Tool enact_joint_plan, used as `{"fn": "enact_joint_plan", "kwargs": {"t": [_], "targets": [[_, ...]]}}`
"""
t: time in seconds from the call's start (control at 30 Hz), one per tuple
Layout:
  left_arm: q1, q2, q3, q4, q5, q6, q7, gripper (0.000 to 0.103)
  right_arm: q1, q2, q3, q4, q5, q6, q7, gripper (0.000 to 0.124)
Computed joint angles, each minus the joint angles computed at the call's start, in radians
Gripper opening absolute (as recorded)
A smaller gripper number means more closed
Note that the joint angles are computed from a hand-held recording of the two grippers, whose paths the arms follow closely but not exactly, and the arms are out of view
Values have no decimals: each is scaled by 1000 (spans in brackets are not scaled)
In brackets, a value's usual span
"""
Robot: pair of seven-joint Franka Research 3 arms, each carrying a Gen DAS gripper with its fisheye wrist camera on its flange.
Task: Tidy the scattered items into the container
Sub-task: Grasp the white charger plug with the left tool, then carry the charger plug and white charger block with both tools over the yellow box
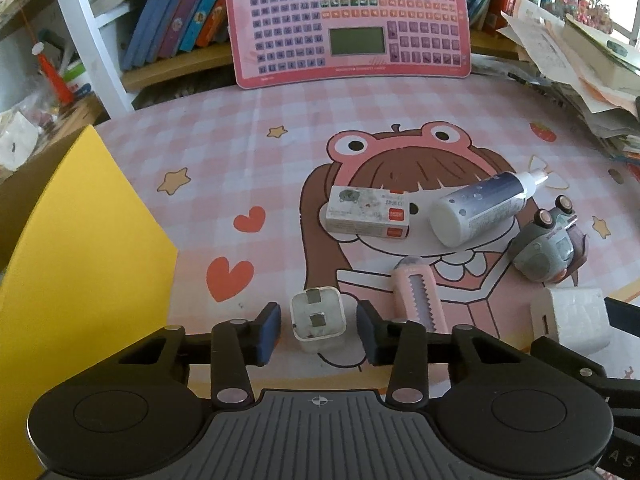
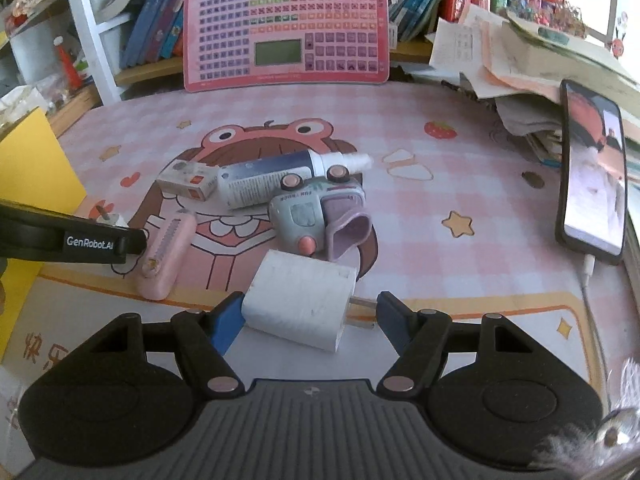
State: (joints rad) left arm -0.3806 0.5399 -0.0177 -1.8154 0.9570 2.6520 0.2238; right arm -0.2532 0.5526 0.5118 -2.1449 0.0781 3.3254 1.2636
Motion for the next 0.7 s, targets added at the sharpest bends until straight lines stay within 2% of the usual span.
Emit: {"fn": "enact_joint_plan", "kwargs": {"t": [0.13,0.23,0.37,0.5,0.7], "targets": [[0,-2,12,-5,18,7,-36,35,18,12,-16,11,-9,17,2,70],[8,-3,7,-12,20,33,-32,25,26,12,-26,11,-20,23,2,69],[25,-16,-3,-33,-10,76,-30,24,3,9,-9,1,-47,22,0,69],[3,-69,22,-79,43,120,-101,24,-74,-8,58,-34,-82,23,1,69],[9,-167,6,-170,112,162,-189,24,-266,-27,230,-94,-138,-20,9,69]]}}
